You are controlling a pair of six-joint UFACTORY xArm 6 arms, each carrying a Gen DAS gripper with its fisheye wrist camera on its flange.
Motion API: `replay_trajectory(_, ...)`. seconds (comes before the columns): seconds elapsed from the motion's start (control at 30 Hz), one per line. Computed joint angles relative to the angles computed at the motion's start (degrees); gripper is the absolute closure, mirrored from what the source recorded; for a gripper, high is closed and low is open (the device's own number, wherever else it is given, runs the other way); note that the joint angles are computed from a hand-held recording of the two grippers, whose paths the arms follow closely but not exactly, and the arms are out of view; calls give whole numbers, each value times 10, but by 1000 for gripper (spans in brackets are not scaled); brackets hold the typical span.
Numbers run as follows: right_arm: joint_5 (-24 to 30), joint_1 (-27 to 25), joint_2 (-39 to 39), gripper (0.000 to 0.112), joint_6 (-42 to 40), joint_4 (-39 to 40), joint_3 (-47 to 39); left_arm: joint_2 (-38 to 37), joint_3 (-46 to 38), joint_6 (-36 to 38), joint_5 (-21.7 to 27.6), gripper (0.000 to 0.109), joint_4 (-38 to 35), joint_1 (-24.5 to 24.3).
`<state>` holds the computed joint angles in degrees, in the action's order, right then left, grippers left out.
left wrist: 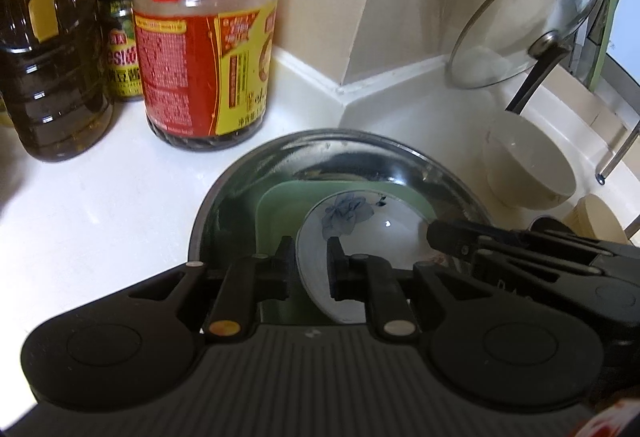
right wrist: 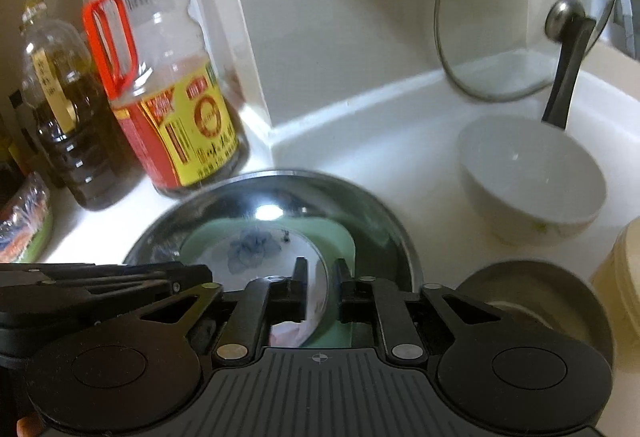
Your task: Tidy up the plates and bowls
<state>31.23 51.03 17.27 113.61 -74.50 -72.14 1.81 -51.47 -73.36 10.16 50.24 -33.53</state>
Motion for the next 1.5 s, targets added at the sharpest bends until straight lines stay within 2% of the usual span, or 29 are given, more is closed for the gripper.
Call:
replay_trajectory(0.1, -3, 1, -13, 63, 18, -15, 10, -15, 7, -7, 5, 92, 8, -3)
replay_trajectory(0.13, -6, 2, -19, 62, 29, -24, 15, -21, 10, -10, 6, 92, 12, -4)
replay_trajectory(0.5, -8, 26, -93, 62, 77, -50, 90, -120, 66, 1, 83, 90, -7, -38)
replay_trajectory(0.73, 17, 60, -149, 61, 99, -47, 147, -186, 106, -21, 141, 90, -4, -75)
replay_trajectory(1.17, 55, 125, -242, 61, 148, -43, 242, -264, 149, -85, 241, 90, -10, -187)
replay_trajectory(1.5, 105, 188, -319, 61, 175, -17, 319, -266, 138, -162, 315, 90, 2, -295)
